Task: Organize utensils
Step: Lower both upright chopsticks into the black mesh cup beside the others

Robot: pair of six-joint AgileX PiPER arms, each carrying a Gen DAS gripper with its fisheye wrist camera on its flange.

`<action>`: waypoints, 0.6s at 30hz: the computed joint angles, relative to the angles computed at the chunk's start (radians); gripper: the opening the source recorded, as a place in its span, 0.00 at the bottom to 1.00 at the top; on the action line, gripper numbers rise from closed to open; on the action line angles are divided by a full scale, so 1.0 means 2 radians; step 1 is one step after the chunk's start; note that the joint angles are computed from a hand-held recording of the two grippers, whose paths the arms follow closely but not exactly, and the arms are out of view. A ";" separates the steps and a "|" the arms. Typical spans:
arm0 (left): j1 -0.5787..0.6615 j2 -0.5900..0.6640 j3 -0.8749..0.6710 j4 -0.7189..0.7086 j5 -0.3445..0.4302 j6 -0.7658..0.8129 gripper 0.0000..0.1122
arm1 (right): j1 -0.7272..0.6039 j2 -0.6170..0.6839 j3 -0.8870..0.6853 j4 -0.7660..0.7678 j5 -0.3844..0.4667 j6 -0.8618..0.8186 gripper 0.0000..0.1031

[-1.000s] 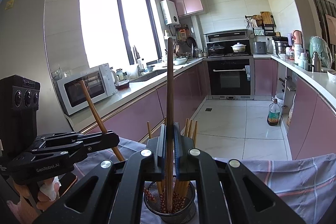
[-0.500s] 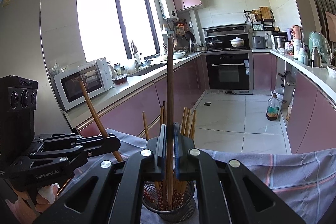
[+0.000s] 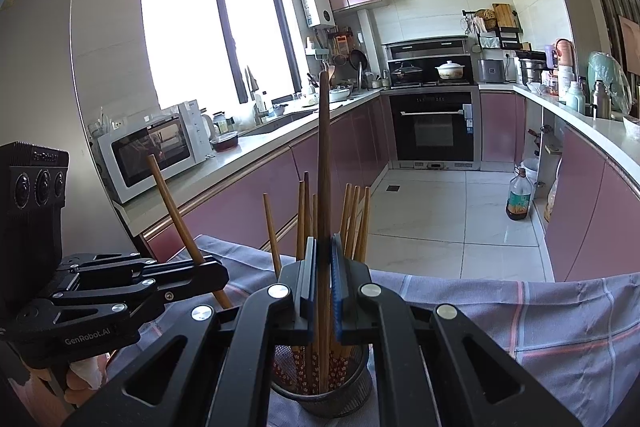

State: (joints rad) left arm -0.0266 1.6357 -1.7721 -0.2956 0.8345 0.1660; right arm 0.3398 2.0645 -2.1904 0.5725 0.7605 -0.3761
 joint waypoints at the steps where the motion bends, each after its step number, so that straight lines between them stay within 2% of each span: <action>1: 0.001 0.002 -0.001 -0.001 0.001 0.002 0.07 | 0.000 0.001 -0.001 -0.001 0.001 0.001 0.05; 18: 0.004 0.023 0.003 0.006 0.010 0.017 0.07 | 0.003 0.011 0.005 -0.009 0.006 0.001 0.05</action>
State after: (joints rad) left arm -0.0191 1.6809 -1.7654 -0.2838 0.8537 0.1993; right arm 0.3467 2.0861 -2.1796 0.5537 0.7732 -0.3739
